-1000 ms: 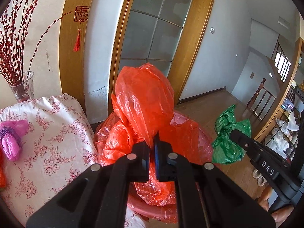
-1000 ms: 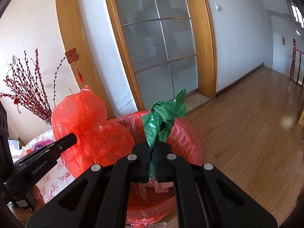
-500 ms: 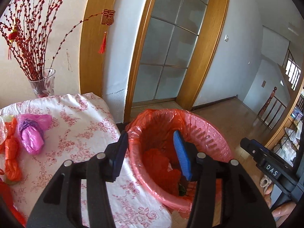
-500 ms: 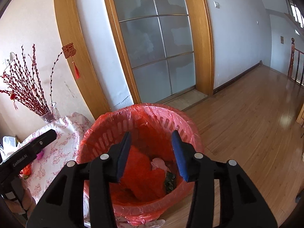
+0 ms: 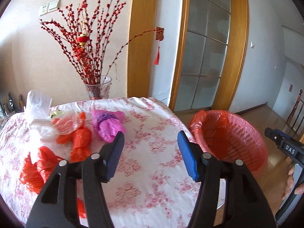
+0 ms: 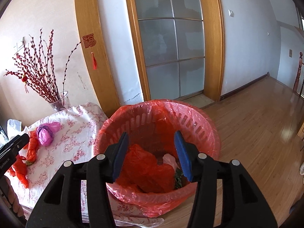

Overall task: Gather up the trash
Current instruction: 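Move both open tools back to the remaining bags on the table, then grasp a red bag with the right tool while the left tool grasps an orange bag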

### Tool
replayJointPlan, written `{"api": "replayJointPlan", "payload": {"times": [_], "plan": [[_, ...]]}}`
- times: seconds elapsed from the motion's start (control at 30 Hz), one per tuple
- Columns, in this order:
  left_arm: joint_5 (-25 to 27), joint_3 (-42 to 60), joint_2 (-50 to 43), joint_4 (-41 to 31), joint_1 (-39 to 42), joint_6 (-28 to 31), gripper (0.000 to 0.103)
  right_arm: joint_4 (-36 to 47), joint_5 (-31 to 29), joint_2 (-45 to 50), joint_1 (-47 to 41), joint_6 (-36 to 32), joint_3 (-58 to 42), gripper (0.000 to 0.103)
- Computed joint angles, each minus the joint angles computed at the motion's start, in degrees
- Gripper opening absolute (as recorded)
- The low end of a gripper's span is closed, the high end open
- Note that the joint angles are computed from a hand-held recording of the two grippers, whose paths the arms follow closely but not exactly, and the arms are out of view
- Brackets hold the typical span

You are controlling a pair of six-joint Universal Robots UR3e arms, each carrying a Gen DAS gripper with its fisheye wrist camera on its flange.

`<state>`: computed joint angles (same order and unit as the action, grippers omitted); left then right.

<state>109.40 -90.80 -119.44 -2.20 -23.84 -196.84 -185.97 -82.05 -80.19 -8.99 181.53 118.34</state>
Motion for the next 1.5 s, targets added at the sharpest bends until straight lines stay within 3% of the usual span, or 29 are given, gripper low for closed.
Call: {"api": "replayJointPlan", "payload": {"times": [0.47,0.7,0.93,1.17,1.33,1.37,1.5], "plan": [[7.86,-31.22,20.7,11.62,8.62,1.34,0.062,2.66,-1.04,8.27,18.65,0.83,-9.84,0.051],[4.06,-45.76,32.92,14.01,19.54,0.51,0.062,7.4,2.77,17.71,29.48,2.78,-21.74,0.051],[-3.67,-54.98,42.41,13.77,31.98,2.24,0.062,14.06,1.09,28.31,38.26,1.56,-37.17,0.051],[-9.98,-60.09,46.24,14.46,39.02,3.56,0.062,21.91,-1.13,36.15,41.69,1.15,-49.61,0.051],[-11.67,-60.65,46.07,14.69,40.29,3.78,0.062,25.66,-2.34,39.63,42.48,-0.01,-54.25,0.051],[-11.99,-60.63,45.77,14.87,40.39,3.77,0.062,26.35,-2.57,39.95,42.51,-0.31,-54.53,0.05],[-11.8,-59.88,43.07,16.1,38.81,3.37,0.062,25.06,-1.7,38.66,41.61,-0.82,-50.88,0.03]]}}
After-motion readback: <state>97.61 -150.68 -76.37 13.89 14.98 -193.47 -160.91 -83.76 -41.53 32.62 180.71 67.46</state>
